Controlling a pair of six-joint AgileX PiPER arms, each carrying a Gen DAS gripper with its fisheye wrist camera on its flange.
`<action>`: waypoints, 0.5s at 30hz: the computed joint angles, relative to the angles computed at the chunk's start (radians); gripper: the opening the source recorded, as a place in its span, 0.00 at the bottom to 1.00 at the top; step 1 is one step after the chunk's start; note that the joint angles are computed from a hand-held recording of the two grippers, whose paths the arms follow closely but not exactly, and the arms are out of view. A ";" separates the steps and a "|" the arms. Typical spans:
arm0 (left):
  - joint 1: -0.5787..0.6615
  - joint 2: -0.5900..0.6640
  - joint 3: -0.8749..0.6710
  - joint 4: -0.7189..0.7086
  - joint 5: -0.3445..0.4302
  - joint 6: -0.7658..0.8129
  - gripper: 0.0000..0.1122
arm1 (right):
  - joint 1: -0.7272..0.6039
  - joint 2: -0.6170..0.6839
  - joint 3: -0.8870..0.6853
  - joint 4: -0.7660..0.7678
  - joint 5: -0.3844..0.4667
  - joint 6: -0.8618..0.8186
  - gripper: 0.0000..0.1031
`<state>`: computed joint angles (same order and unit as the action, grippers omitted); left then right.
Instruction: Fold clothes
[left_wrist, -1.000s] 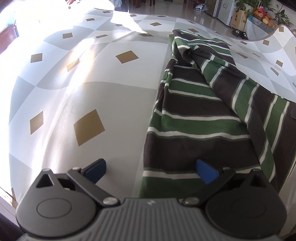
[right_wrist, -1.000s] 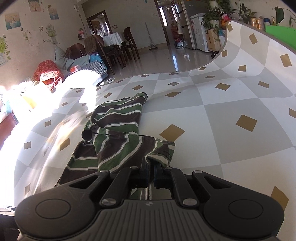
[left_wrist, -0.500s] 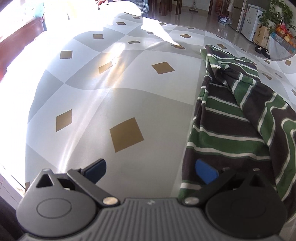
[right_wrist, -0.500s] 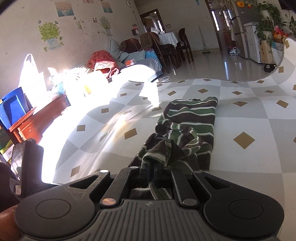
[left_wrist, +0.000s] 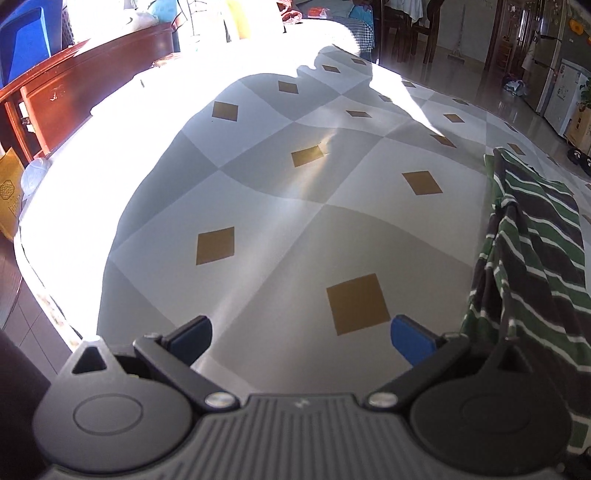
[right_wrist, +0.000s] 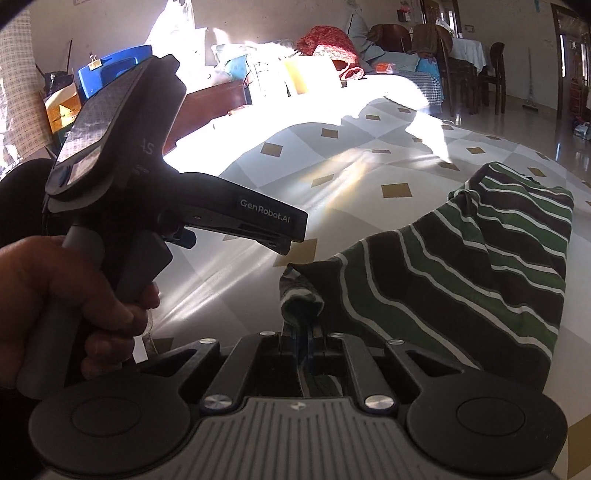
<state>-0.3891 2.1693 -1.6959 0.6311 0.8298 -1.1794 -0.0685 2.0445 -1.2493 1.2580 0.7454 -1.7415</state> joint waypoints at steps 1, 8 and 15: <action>0.000 -0.001 0.002 0.003 -0.001 -0.002 0.92 | 0.007 0.004 0.004 0.003 -0.007 -0.010 0.10; -0.007 -0.005 0.007 0.004 -0.026 0.001 0.92 | 0.012 0.044 -0.060 -0.183 0.057 0.137 0.28; -0.019 0.014 -0.024 -0.032 -0.033 0.053 0.92 | -0.011 0.033 -0.061 -0.233 0.094 0.183 0.34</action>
<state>-0.4085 2.1836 -1.7198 0.5994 0.7970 -1.1267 -0.0792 2.0776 -1.3101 1.0253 0.8390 -1.5588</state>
